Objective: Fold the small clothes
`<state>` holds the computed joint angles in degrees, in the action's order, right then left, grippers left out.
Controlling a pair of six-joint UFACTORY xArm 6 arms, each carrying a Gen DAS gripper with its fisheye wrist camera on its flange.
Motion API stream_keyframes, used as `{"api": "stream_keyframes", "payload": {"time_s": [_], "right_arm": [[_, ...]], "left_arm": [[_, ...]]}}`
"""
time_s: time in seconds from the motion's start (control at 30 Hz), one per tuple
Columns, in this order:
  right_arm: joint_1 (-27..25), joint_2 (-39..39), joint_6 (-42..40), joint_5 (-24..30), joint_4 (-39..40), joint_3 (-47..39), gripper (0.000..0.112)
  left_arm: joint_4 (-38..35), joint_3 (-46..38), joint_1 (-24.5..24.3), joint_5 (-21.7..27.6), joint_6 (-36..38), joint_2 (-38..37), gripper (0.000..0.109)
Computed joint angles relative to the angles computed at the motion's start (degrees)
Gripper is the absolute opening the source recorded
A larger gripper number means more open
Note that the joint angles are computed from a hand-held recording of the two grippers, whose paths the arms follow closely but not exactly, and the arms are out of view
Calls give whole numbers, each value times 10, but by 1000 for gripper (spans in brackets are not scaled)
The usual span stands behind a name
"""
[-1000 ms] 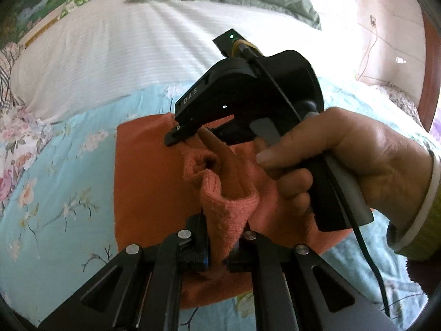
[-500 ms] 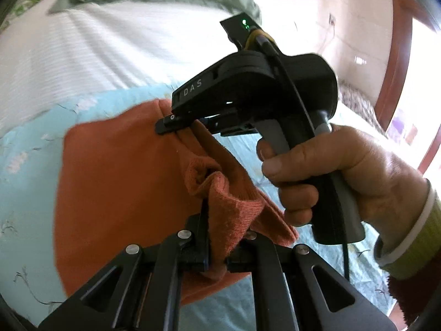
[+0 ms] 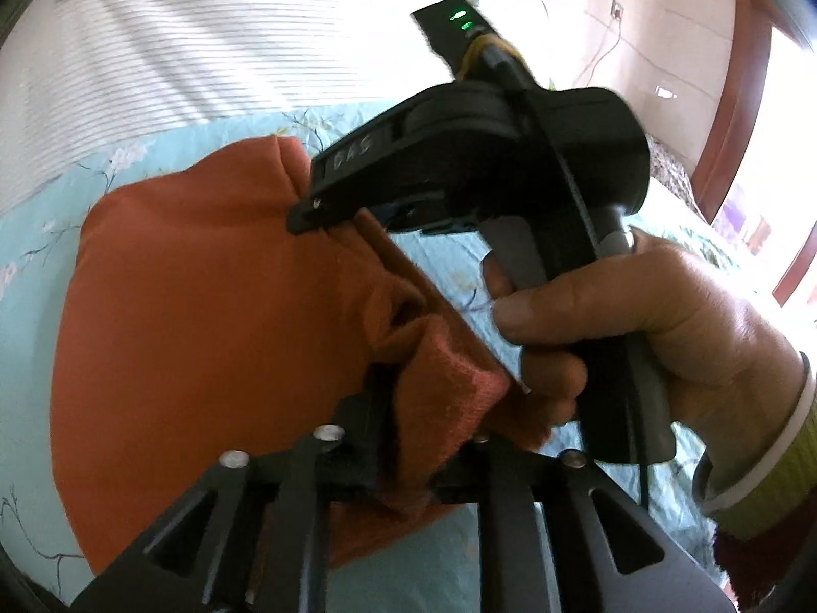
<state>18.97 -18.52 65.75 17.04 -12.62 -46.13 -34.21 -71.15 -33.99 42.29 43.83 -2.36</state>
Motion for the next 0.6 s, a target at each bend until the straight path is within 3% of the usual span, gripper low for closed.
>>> {"api": "stream_keyframes", "payload": {"time_s": [0.07, 0.13, 0.23, 0.37, 0.6], "right_arm": [[-1, -30, 50, -10, -39, 23, 52], [0, -59, 113, -10, -93, 43, 62], [5, -88, 151, -19, -107, 71, 62], [14, -95, 161, -26, -91, 88, 63], [14, -58, 106, -50, -27, 73, 69]], "left_arm": [[-5, -1, 15, 31, 3, -9, 57], [-31, -3, 44, 75, 13, -20, 59], [-57, -18, 91, 126, 22, -23, 67], [-76, -36, 149, 137, 22, -16, 77], [-65, -212, 215, 219, -63, 137, 80]]}}
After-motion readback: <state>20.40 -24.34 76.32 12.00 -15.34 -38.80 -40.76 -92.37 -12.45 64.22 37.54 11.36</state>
